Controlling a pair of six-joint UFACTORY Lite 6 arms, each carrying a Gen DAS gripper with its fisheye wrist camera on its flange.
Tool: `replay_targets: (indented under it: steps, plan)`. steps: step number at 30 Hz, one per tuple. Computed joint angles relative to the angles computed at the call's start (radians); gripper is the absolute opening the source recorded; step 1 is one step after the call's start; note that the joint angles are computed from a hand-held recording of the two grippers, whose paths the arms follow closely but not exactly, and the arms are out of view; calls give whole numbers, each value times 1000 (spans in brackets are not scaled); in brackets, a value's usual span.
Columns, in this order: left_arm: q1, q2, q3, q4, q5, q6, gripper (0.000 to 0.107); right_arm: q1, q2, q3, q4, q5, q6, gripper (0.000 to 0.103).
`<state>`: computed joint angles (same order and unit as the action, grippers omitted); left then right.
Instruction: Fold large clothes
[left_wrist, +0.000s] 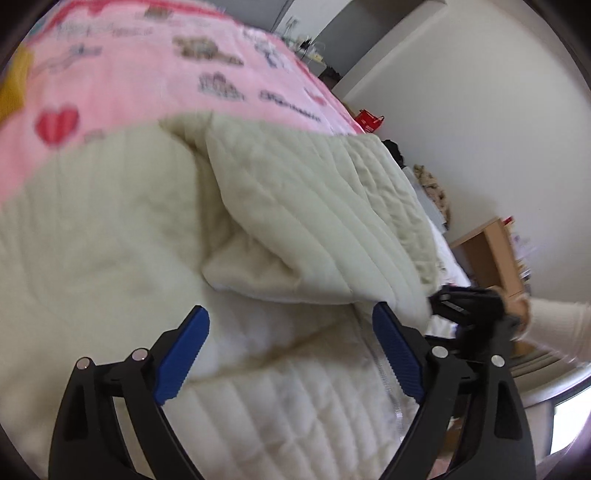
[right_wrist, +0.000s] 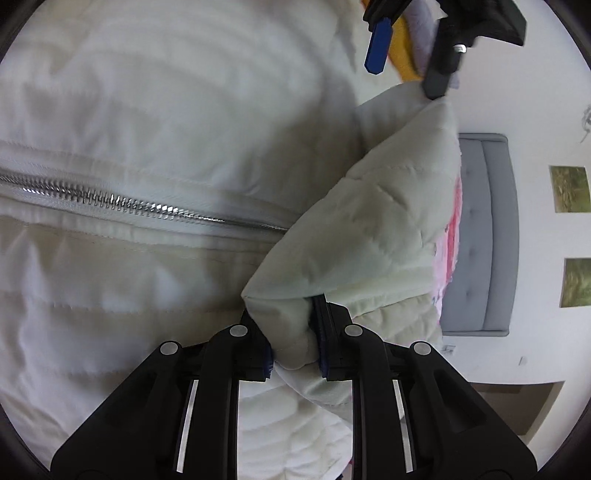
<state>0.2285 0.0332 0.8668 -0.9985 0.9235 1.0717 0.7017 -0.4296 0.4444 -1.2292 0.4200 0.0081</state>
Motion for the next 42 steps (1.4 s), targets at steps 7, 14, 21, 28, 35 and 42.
replay_targets:
  steps: [7, 14, 21, 28, 35, 42]
  plan:
    - [76, 18, -40, -104, 201, 39, 96, 44, -55, -57, -53, 36, 81, 19]
    - [-18, 210, 102, -240, 68, -78, 97, 69, -18, -63, -208, 41, 251, 20]
    - [-53, 280, 159, -230, -9, -184, 42, 117, 26, -75, -277, 60, 368, 22]
    - [-30, 132, 109, -441, -39, 39, 20, 157, -17, -59, -390, 123, 547, 20]
    - [-2, 196, 116, -425, -20, 160, 20, 220, 92, 51, -154, 220, 486, 19]
    - [20, 223, 7, -379, -92, 220, 33, 313, 172, -47, -262, 288, 569, 22]
